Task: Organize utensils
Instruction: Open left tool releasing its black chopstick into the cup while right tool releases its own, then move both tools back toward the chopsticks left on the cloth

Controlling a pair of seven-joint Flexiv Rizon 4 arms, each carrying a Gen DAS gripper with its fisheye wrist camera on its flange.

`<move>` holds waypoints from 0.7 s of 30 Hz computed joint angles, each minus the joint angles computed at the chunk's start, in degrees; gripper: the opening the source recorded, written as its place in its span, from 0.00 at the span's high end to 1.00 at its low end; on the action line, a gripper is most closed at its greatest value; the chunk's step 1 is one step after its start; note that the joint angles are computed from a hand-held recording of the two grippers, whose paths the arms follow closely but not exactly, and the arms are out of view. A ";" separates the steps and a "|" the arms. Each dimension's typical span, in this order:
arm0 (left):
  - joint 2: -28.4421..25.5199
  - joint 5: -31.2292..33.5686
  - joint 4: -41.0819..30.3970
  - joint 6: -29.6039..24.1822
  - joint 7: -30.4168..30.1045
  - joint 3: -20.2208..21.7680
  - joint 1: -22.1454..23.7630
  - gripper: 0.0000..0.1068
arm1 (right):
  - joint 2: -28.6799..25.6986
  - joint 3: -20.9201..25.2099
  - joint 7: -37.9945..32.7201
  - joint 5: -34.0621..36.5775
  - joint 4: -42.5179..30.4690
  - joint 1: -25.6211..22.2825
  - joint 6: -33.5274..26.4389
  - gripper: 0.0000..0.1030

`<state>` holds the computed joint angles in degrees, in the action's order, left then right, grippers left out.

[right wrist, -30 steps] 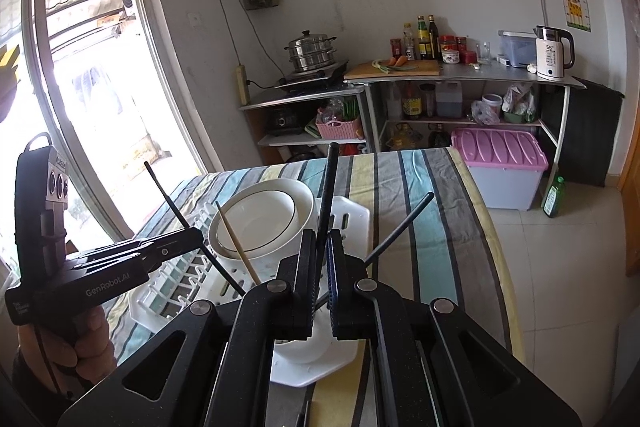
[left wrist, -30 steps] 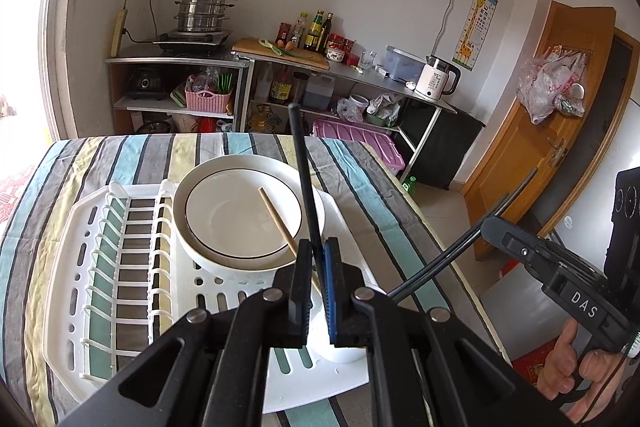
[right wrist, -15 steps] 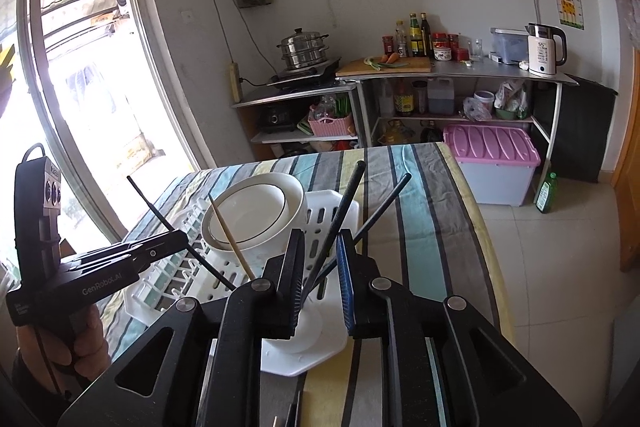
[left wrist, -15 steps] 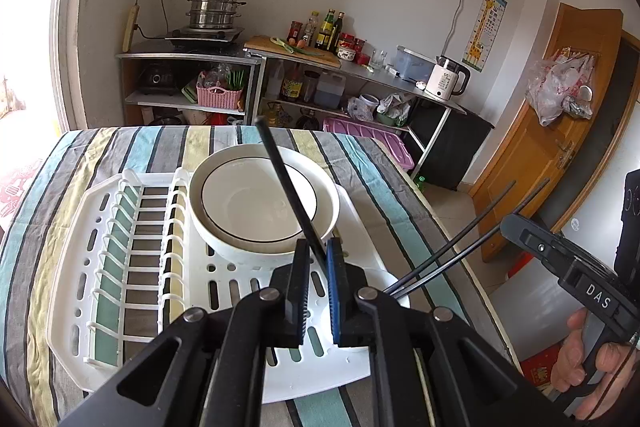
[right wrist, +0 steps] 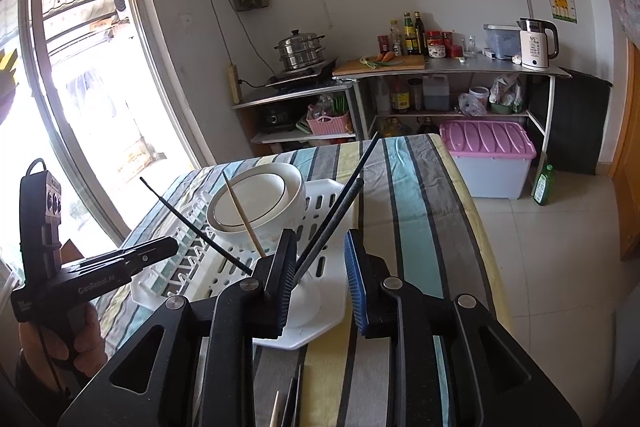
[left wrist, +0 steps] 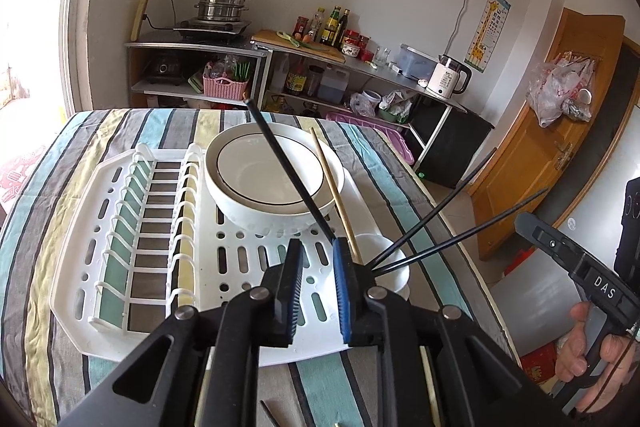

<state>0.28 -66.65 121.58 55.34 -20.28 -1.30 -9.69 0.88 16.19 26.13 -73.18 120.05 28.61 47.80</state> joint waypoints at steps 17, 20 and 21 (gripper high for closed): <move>18.89 -7.47 18.19 0.15 14.48 6.69 -2.05 0.84 | 1.00 6.88 4.45 -1.49 1.18 9.86 -13.39 0.75; 22.33 -6.59 21.18 0.12 15.25 7.67 -1.59 0.85 | 0.35 7.70 5.74 -1.14 1.14 12.21 -15.50 0.75; 23.54 -6.63 22.25 0.54 15.69 7.86 -1.54 0.85 | 0.07 7.90 6.20 -0.88 1.15 12.95 -16.00 0.75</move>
